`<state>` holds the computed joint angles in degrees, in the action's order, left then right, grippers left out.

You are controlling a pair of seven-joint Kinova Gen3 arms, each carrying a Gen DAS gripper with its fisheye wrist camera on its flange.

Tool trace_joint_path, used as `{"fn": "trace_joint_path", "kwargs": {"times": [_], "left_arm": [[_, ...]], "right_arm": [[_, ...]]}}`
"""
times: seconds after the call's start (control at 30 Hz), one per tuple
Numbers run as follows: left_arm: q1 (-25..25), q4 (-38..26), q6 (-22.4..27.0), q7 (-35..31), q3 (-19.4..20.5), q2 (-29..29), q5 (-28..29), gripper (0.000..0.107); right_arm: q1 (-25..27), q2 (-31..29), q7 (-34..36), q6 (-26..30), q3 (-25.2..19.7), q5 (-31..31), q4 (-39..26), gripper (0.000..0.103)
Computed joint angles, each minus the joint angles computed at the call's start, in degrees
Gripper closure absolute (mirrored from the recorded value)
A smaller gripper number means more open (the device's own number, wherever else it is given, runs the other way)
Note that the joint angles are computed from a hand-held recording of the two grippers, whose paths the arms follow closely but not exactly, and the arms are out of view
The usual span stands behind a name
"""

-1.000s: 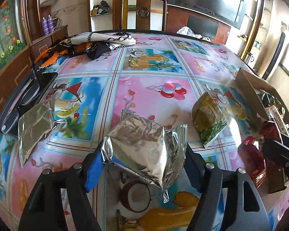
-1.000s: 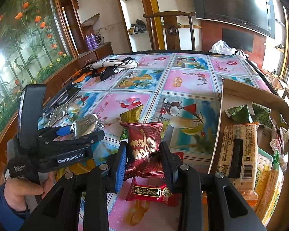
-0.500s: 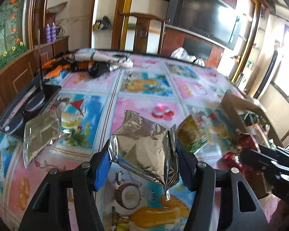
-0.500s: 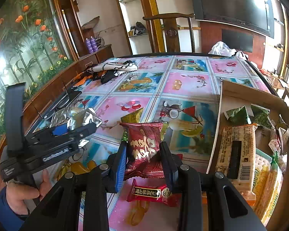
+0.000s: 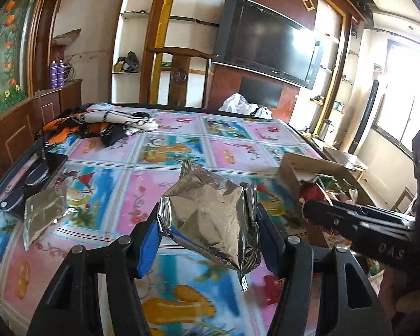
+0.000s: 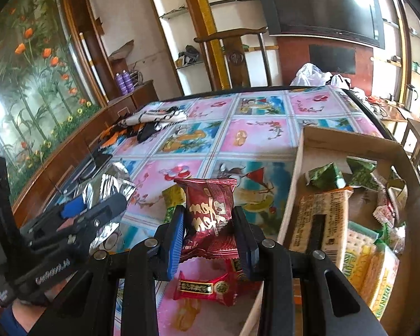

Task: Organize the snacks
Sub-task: 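Carry the foil bag and red packet over the box with both grippers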

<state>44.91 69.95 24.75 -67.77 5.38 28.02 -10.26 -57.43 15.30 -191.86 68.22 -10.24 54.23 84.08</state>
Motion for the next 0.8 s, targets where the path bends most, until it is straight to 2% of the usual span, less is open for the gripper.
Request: {"fn": "trace_joint_path", "kwargs": {"times": [0.17,0.4,0.57,0.8], "left_arm": [[1.43,-1.16,0.06,-0.98,0.66,0.58,-0.31,0.047],[3.49,-4.56,0.43,-4.36,3.16,2.04,1.01,0.047],[5.66,-7.81,1.82,-8.32,5.28,3.90,2.42,0.046],[8.87,-11.63,4.50,-14.45,6.97,7.02,4.52,0.046]], "right_arm": [[0.39,-2.84,-4.30,-0.02,-0.53,1.54,3.35,0.067],[3.55,-9.46,-15.01,-0.34,-3.73,4.22,11.36,0.067],[6.19,-13.65,-21.98,2.72,-7.39,4.91,16.04,0.067],[9.70,-17.12,-25.65,6.73,-11.53,2.64,18.95,0.067]]}}
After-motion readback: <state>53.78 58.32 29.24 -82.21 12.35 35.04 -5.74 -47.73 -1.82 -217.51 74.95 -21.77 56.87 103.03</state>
